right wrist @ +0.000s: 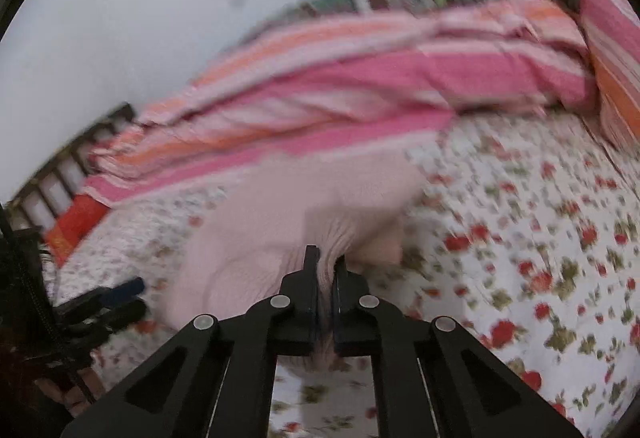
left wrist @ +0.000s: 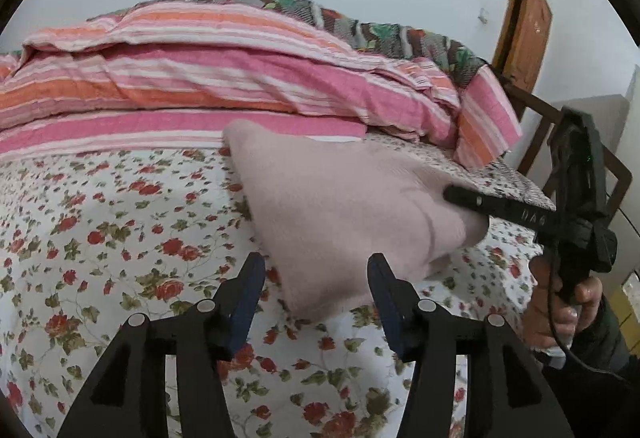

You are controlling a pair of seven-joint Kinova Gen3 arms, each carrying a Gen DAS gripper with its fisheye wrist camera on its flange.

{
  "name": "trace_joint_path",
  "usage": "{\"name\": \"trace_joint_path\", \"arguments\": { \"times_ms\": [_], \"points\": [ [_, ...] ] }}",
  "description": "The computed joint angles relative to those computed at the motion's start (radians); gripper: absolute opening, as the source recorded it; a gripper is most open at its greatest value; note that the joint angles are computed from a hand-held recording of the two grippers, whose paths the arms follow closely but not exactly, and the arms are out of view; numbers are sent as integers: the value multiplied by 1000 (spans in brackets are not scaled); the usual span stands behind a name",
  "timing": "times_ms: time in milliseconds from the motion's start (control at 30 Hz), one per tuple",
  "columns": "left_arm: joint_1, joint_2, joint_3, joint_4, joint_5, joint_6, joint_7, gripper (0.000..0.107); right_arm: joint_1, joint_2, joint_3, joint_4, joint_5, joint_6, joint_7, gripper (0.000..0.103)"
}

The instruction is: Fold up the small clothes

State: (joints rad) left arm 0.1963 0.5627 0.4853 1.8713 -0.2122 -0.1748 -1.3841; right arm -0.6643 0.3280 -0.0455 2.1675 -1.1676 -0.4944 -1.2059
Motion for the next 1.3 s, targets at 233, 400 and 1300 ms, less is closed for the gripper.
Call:
{"name": "trace_joint_path", "arguments": {
  "times_ms": [233, 400, 1300],
  "points": [
    [144, 6, -153, -69, 107, 58, -6, 51, 216, -11, -225, 37, 122, -8, -74, 25],
    [161, 32, -171, -118, 169, 60, 9, 51, 174, -24, -156, 59, 276, 21, -229, 36],
    [202, 161, -201, -367, 302, 306, -65, 68, 119, 58, 109, -102, 517, 239, -423, 15]
  ]
}}
